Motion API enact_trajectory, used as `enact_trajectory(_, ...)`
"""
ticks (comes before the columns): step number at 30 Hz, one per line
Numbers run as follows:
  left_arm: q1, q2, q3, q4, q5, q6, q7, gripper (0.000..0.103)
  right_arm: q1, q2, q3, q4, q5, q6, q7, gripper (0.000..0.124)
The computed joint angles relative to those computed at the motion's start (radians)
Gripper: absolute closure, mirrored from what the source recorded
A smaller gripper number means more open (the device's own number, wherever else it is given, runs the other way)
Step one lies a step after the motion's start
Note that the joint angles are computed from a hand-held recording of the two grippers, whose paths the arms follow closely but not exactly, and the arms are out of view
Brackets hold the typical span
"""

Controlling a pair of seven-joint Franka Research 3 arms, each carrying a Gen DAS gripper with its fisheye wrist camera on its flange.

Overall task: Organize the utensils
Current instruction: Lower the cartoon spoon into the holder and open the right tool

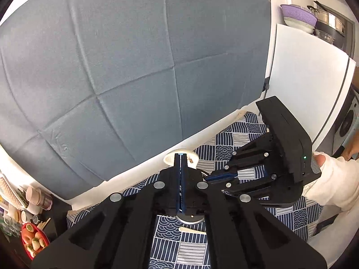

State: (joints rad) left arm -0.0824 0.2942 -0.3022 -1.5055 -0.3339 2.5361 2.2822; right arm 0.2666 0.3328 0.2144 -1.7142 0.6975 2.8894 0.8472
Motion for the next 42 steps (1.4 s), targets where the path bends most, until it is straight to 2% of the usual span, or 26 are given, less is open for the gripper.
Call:
enact_trajectory(2, -0.015, 0.013, 0.011, 0.016, 0.04, -0.014, -0.028, 0.102, -0.015, 0.005, 0.02, 0.0, 0.038, 0.014, -0.031, 0.119)
enact_trajectory(8, -0.014, 0.029, 0.009, 0.033, 0.056, -0.016, -0.045, 0.102, -0.018, 0.027, 0.025, 0.019, 0.066, 0.002, -0.028, 0.12)
enact_trajectory(12, -0.015, 0.032, 0.018, 0.03, 0.092, 0.003, -0.093, 0.101, -0.053, 0.016, 0.061, 0.011, 0.161, -0.002, -0.104, 0.12)
enact_trajectory(14, -0.009, 0.04, 0.013, 0.037, 0.09, 0.0, -0.093, 0.093, -0.069, 0.008, 0.077, 0.007, 0.227, -0.007, -0.16, 0.12)
enact_trajectory(17, -0.014, 0.054, 0.015, 0.052, 0.113, -0.01, -0.106, 0.07, -0.079, -0.009, 0.082, 0.001, 0.321, -0.022, -0.248, 0.119)
enact_trajectory(19, -0.013, 0.066, 0.012, 0.068, 0.119, -0.019, -0.107, 0.067, -0.07, -0.019, 0.07, -0.002, 0.352, -0.031, -0.282, 0.119)
enact_trajectory(26, 0.007, 0.131, -0.016, 0.167, 0.078, -0.094, -0.071, 0.067, -0.048, -0.05, 0.035, -0.012, 0.45, -0.074, -0.405, 0.119)
enact_trajectory(28, 0.009, 0.14, -0.02, 0.183, 0.069, -0.109, -0.058, 0.087, -0.034, -0.05, 0.017, -0.011, 0.439, -0.071, -0.394, 0.119)
enact_trajectory(30, 0.002, 0.139, -0.014, 0.183, 0.08, -0.103, -0.057, 0.093, -0.024, -0.049, 0.002, -0.01, 0.417, -0.067, -0.371, 0.119)
enact_trajectory(36, -0.015, 0.122, -0.003, 0.158, 0.111, -0.07, -0.062, 0.094, -0.004, -0.025, -0.013, 0.012, 0.317, -0.045, -0.303, 0.119)
enact_trajectory(42, -0.021, 0.116, -0.002, 0.159, 0.133, -0.082, -0.069, 0.094, 0.014, 0.008, -0.021, 0.035, 0.186, -0.018, -0.205, 0.119)
